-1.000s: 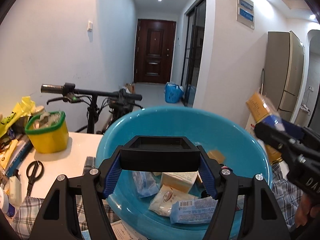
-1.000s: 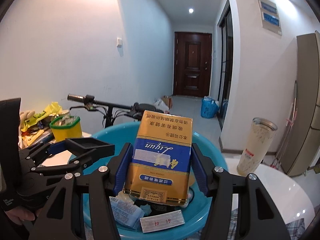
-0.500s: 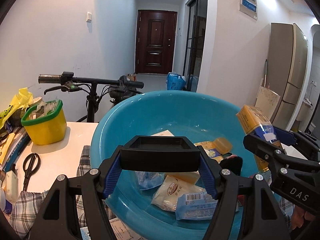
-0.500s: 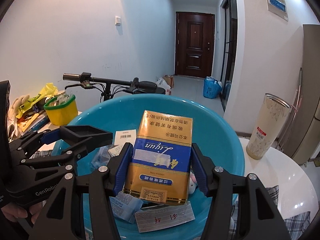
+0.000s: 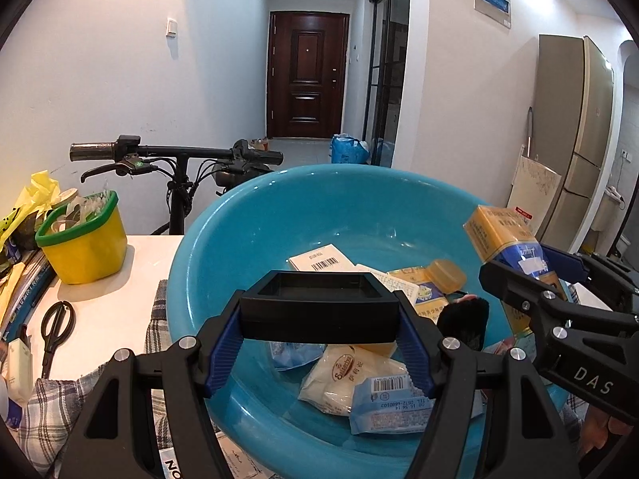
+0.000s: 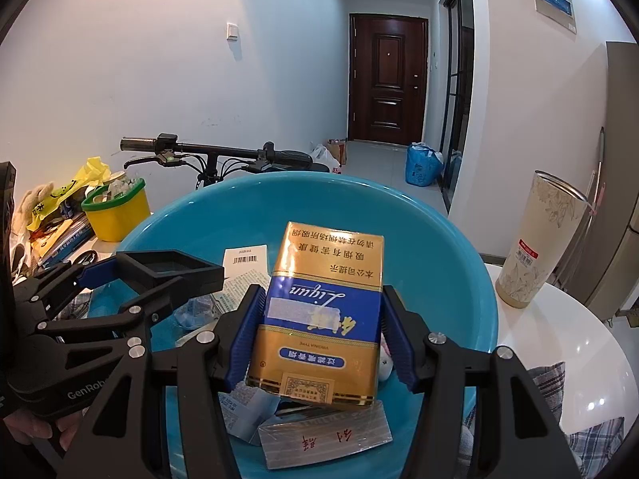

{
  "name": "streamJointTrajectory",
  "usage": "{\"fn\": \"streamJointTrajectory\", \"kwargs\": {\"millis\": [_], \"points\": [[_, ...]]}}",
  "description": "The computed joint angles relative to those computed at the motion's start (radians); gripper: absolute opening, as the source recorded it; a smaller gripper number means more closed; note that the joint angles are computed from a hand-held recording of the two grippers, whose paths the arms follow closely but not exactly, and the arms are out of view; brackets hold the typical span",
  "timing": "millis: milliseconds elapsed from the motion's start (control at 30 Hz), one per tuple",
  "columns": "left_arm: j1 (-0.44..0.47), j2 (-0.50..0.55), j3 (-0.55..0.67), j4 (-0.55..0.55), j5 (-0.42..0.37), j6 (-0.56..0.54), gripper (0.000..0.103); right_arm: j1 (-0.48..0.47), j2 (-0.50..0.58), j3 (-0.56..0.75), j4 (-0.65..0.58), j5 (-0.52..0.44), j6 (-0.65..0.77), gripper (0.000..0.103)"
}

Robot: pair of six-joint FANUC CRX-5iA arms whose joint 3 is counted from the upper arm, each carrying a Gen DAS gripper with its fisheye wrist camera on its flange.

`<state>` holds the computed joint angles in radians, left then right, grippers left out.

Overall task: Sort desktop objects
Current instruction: 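Lower the black frame into the basin and open the left tool while the right tool releases the Liqun box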

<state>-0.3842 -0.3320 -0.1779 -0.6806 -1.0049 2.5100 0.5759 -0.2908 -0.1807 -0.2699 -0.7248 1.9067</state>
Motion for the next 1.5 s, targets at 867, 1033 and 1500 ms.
{"fn": "streamJointTrajectory", "kwargs": {"millis": [867,1033,1500], "points": [[-0.004,0.006,-0.005,-0.004,0.014,0.003,0.072,-0.003,0.013,0.0,0.01,-0.009,-0.01,0.056],[-0.032,0.012,0.004,-0.051,-0.012,0.027,0.082,-0.003,0.013,0.001,0.01,-0.009,-0.01,0.056],[-0.053,0.011,0.011,-0.086,-0.035,0.067,0.082,-0.009,0.019,0.0,0.008,-0.018,-0.002,0.056]]}}
